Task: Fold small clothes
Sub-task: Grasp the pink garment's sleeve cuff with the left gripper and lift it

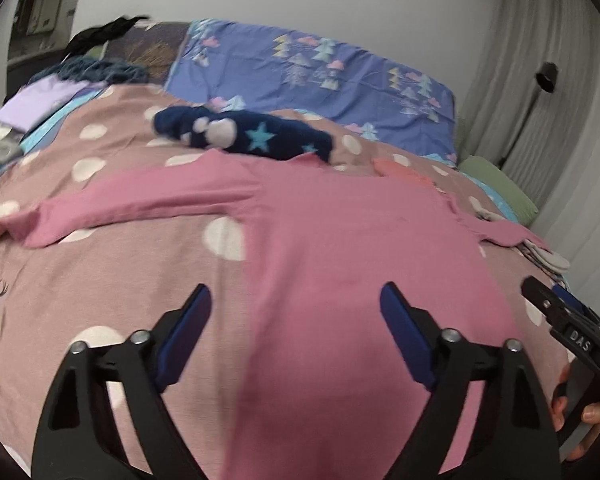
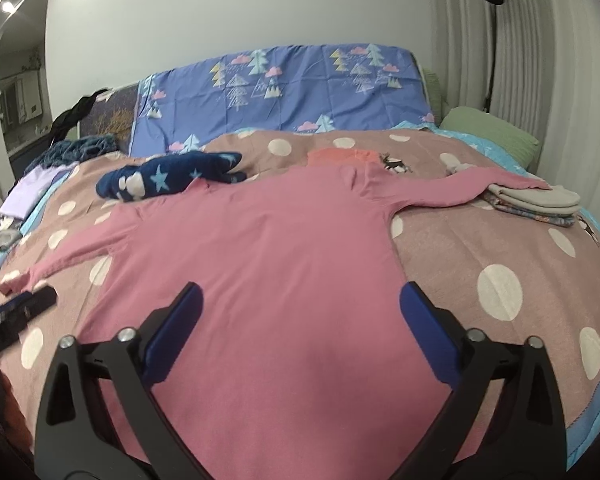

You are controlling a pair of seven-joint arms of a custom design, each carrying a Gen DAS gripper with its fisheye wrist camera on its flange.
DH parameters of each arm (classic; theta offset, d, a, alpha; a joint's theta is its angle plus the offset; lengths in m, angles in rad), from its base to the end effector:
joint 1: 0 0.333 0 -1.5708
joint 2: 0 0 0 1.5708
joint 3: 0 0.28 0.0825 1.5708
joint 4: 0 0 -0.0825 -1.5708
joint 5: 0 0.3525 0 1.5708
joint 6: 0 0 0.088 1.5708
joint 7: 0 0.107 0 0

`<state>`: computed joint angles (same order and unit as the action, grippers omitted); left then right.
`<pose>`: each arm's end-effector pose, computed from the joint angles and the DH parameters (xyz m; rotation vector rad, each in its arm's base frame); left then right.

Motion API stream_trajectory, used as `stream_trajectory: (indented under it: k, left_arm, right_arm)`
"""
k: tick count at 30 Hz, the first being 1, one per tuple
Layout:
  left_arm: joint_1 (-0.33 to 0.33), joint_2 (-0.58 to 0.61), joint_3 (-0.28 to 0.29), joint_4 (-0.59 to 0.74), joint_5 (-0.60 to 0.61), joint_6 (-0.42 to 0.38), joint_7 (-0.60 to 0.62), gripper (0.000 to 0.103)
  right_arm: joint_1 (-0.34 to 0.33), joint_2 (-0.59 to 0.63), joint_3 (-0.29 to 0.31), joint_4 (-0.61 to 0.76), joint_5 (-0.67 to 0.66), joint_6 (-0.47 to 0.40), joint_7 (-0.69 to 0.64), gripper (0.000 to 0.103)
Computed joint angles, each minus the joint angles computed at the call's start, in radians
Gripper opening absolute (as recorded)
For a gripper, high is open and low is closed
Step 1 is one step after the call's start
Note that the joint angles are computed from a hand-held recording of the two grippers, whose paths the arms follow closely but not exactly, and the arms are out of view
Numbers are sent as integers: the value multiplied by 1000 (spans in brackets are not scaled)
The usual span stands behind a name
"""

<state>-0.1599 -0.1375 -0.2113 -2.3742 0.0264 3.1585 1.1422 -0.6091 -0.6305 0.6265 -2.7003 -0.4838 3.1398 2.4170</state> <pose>0.4736 -0.1901 0.4725 -1.8032 1.7701 -1.1375 0.4051 0.0607 0.4670 -1.4367 1.8586 -1.0779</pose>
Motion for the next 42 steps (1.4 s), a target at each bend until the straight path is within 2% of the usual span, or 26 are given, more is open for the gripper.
stream_trajectory:
  k: [1,2,5,7,9,12,14,19,20,22,23,24,28,31,34,37,38,40,41,42]
  left_arm:
    - [-81,0,86,-3,-107,-13,81,78]
    - [-131,-1,144,-4,-201,-22,148,78]
    - [-192,-11,261,-12,-444,-48,290,78]
    - [-214,-14,338,-11,-616,-71,373,78]
    - [-167,-2,354,-3,-671,-85,361,77]
    - [-47,38,346,24,-650,-112,250,69]
    - [-7,83,362,70,-714,-132,264,65]
    - [109,228,362,212,-575,-187,93,62]
    - [124,261,366,249,-546,-200,54,49]
    - [180,313,323,313,-608,-212,107,1]
    - [218,334,283,345,-673,-219,161,1]
    - [233,344,266,362,-681,-211,161,1]
    - [256,332,200,410,-607,-174,196,1]
    - [269,317,114,484,-561,-199,281,1]
    - [239,342,46,598,-490,-232,343,1]
    - [200,415,-47,754,-494,-296,468,1]
    - [181,459,-90,825,-505,-329,526,2]
    - [130,537,-127,928,-496,-375,573,2]
    - [105,570,-136,959,-486,-387,587,2]
    - [75,606,-137,989,-465,-403,590,2]
  right_arm:
    - [-12,6,11,6,-9,3,-7,89]
    - [-23,9,21,10,-14,7,-9,86]
    - [-34,32,28,25,-27,10,-34,70]
    - [-34,49,20,34,-29,8,-45,69]
    - [-60,60,38,47,-34,3,-39,69]
    - [-82,84,55,72,-51,-21,-23,70]
    - [-79,118,47,98,-76,-37,-21,70]
    - [-135,139,87,142,-165,-43,42,73]
    - [-139,151,88,152,-180,-44,49,73]
    - [-152,168,94,171,-216,-46,66,73]
    - [-156,175,95,178,-235,-48,72,73]
    - [-166,183,100,187,-257,-50,79,73]
    - [-185,222,107,223,-331,-63,110,73]
    - [-192,245,106,244,-384,-65,141,73]
    - [-180,270,80,259,-423,-59,167,73]
    - [-150,300,31,276,-439,-68,184,73]
    - [-134,310,5,280,-437,-70,182,73]
    - [-109,323,-35,285,-445,-80,189,72]
    - [-88,330,-64,286,-440,-87,182,71]
    - [-43,343,-117,285,-402,-96,141,69]
